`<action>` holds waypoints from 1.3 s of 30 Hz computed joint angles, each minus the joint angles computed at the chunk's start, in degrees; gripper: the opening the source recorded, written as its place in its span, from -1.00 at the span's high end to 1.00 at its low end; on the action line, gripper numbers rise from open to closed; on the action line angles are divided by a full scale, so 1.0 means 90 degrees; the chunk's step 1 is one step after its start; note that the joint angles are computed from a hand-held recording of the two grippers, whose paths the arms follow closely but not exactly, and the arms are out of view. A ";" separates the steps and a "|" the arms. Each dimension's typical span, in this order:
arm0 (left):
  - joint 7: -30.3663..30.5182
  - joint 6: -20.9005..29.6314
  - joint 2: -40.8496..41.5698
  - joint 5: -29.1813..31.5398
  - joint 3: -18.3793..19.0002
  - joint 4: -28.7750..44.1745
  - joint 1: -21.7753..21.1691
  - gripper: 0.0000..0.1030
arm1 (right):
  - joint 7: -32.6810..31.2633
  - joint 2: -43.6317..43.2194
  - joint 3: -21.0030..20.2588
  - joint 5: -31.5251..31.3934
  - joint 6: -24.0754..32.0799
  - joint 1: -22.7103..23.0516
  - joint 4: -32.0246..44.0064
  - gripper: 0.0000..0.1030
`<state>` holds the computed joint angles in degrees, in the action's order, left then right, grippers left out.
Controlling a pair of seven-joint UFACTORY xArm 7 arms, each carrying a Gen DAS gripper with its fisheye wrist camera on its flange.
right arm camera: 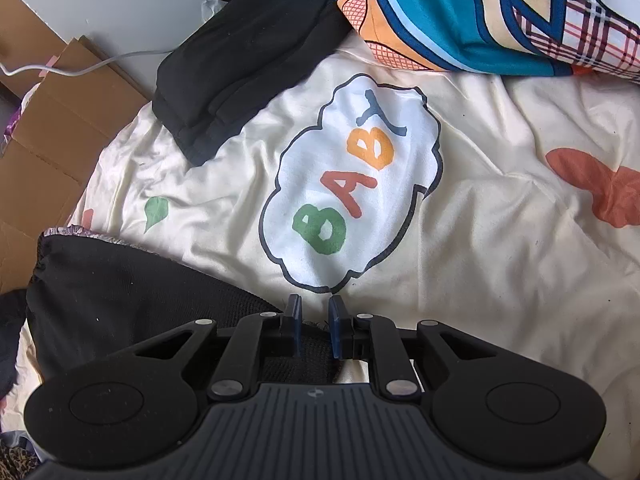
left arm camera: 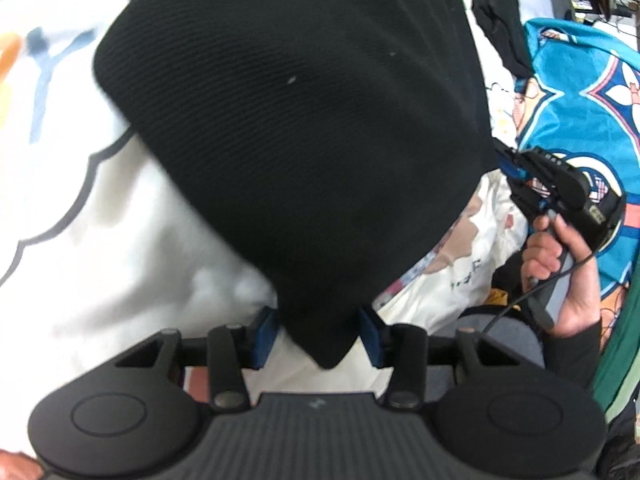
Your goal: Fold clothes
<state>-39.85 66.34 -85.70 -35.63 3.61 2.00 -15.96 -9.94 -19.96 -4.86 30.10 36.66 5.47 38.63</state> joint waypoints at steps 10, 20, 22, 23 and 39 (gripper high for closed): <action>0.0035 -0.0913 0.0144 0.0041 -0.0313 -0.0101 -0.0305 0.08 | -0.0089 0.0089 -0.0032 0.0049 0.0042 -0.0033 0.0045 0.56; -0.0109 -0.0596 -0.0391 0.0386 -0.0200 -0.0102 -0.0414 0.79 | -0.1009 0.0330 -0.0287 0.0638 0.0921 -0.0044 0.0646 0.06; -0.0017 -0.0708 -0.0263 0.0359 -0.0184 -0.0017 -0.0496 0.81 | -0.1394 0.0515 -0.0310 0.0586 0.1359 -0.0103 0.1001 0.05; 0.0032 -0.0731 -0.0219 0.0362 -0.0165 0.0033 -0.0518 0.82 | -0.1566 0.0621 -0.0283 0.0486 0.1575 -0.0151 0.1181 0.05; 0.0152 0.0839 -0.1077 0.0639 0.0132 0.0400 0.0256 0.84 | -0.3144 0.1803 0.0266 0.0136 0.3651 -0.0657 0.2582 0.05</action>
<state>-38.48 73.89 -95.39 -29.88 4.80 5.60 -13.66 -38.24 -3.73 -2.46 31.32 69.52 -0.44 61.87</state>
